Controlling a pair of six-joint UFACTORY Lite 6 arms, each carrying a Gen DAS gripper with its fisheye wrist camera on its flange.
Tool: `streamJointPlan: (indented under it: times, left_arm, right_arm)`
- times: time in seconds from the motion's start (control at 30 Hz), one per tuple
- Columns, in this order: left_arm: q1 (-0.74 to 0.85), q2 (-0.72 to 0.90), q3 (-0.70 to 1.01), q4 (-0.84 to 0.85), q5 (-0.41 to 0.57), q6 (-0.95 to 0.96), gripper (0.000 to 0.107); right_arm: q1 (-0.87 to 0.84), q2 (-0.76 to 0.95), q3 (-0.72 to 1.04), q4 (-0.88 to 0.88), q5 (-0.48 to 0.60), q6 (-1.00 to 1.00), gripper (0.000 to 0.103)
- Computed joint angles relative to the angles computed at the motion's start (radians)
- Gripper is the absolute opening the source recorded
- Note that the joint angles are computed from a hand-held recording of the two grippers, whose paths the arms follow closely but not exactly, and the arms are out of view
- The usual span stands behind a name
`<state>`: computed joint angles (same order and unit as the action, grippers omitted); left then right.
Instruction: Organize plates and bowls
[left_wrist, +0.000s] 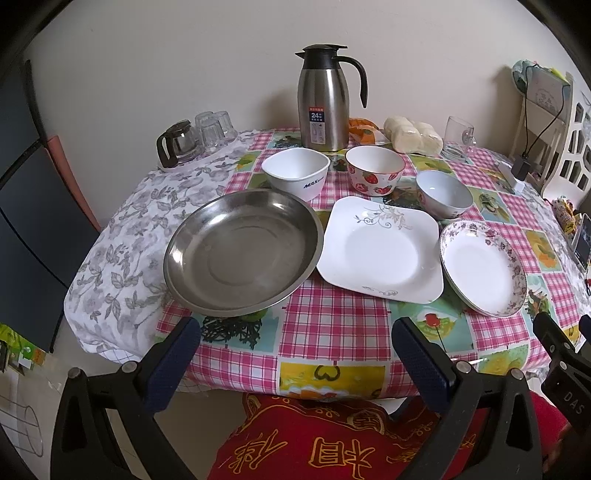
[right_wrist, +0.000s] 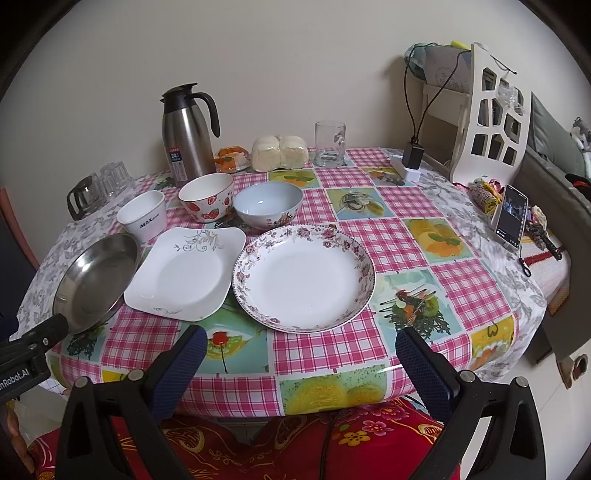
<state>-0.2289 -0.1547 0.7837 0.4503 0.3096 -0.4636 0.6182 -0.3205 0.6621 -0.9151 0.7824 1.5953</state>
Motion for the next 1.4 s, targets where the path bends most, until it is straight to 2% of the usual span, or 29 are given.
streamJointPlan:
  times: [1.07,1.23,1.3,1.4]
  left_arm:
    - [0.008,-0.003,-0.001,-0.015,-0.003,0.014,0.103]
    - [0.018,0.009,0.006,-0.073,-0.001,0.067,0.103]
    - [0.015,0.012,0.011,-0.046,0.006,0.035,0.103]
    - [0.018,0.055,0.052,-0.121,0.025,0.116,0.103]
  right_arm:
    - [0.002,0.003,0.0,0.0,0.0,0.004,0.103]
    - [0.004,0.007,0.004,-0.001,0.001,0.005,0.103]
    - [0.003,0.007,0.003,-0.001,0.001,0.005,0.103]
    - [0.0,0.02,0.014,0.008,0.006,-0.008,0.103]
